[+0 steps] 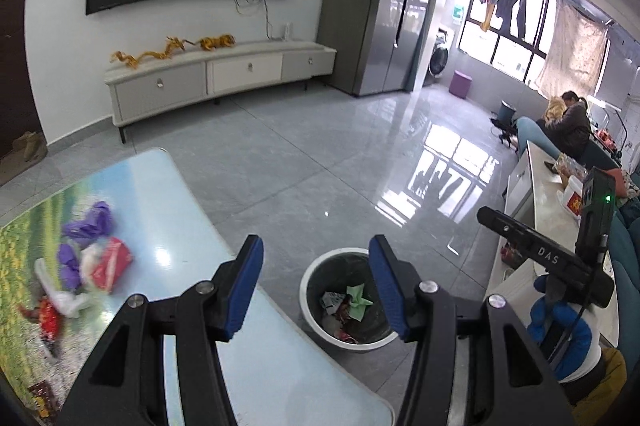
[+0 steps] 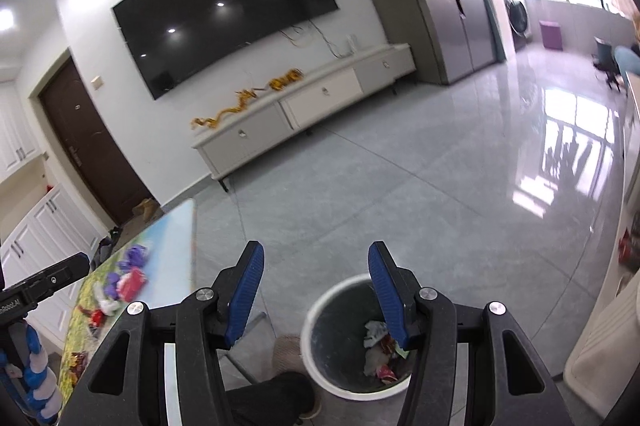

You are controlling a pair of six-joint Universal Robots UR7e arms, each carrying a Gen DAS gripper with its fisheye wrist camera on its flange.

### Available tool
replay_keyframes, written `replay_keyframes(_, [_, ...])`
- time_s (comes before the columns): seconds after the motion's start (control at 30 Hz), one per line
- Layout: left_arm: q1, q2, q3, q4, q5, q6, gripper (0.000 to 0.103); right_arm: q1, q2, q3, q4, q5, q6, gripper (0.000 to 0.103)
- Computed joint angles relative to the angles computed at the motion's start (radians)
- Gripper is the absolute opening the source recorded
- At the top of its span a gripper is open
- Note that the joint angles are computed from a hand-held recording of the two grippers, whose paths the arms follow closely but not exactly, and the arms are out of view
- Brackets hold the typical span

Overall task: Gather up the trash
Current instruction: 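Move both tools back over the remaining trash on the table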

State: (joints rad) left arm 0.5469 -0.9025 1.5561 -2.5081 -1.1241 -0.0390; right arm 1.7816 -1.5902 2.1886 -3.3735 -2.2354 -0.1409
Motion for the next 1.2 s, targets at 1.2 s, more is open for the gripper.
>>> replay_keyframes(1.2, [0.325,-0.174,0.016,0.077,0.047,-0.12,0.051,0.064,0.633,-0.575,0.449,0.291,-0.043,0.052])
